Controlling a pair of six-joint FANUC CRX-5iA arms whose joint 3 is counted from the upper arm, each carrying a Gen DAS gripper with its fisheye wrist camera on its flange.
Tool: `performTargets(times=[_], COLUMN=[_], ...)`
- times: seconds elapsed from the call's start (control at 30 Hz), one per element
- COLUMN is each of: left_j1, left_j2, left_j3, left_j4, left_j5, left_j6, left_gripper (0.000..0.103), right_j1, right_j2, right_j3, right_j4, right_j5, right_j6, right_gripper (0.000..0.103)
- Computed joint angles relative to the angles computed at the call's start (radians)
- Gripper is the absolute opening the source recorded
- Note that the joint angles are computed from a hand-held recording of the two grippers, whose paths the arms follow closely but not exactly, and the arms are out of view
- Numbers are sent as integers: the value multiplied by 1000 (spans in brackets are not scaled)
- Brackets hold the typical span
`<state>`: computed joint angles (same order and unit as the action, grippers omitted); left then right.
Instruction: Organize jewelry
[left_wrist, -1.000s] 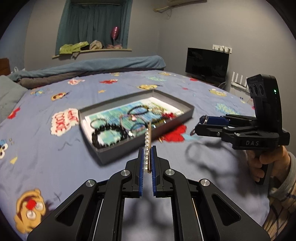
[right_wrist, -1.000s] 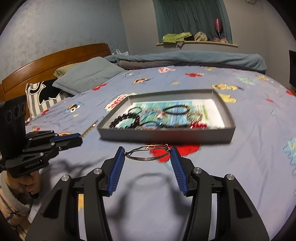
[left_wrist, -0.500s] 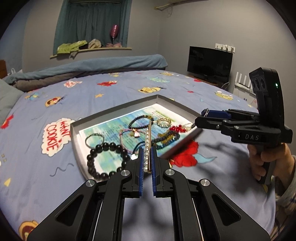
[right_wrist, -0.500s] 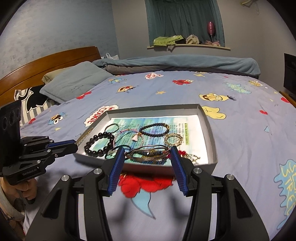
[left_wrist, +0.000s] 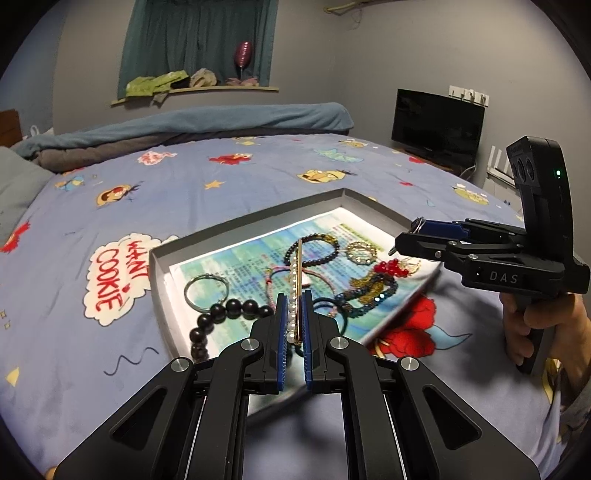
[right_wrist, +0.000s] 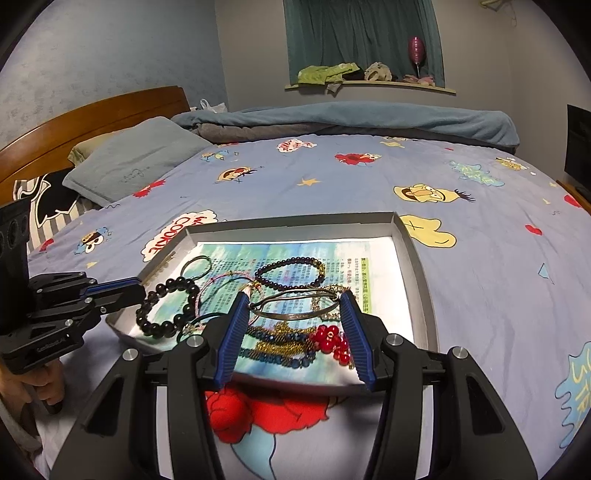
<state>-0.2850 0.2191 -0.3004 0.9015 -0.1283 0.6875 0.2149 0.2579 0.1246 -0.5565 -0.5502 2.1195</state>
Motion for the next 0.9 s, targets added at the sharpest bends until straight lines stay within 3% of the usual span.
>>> performTargets(times=[0.1, 0.23, 0.3, 0.57, 0.6, 0.7, 0.8, 0.9], left_j1=[13, 57, 66, 75, 73, 64, 56, 51], left_j2=[13, 53, 72, 93, 92, 81, 68, 54], left_j3=[21, 112, 140, 165, 160, 138, 124, 103], left_j4=[-47, -264, -310, -354, -345, -324, -334, -323], left_j5=[-10, -96, -123, -152, -147, -107, -78, -48], left_j6=[40, 248, 295, 344, 333, 304, 300, 296], left_gripper=[8, 8, 8, 8, 10, 32, 38, 58], right_j1=[8, 30, 40, 64, 66, 67, 58, 40], right_j2=[10, 35, 47, 64, 66, 60, 45, 24], right_j3=[4, 8, 8, -3, -4, -11, -23, -35], right_j4=[29, 123, 167, 257, 268, 255, 213, 143], right_j5=[11, 27, 32, 60, 60, 73, 92, 115], right_j6=[-23, -115, -155, -229, -237, -217, -182, -134], right_gripper=[51, 51, 51, 51, 52, 63, 63, 69])
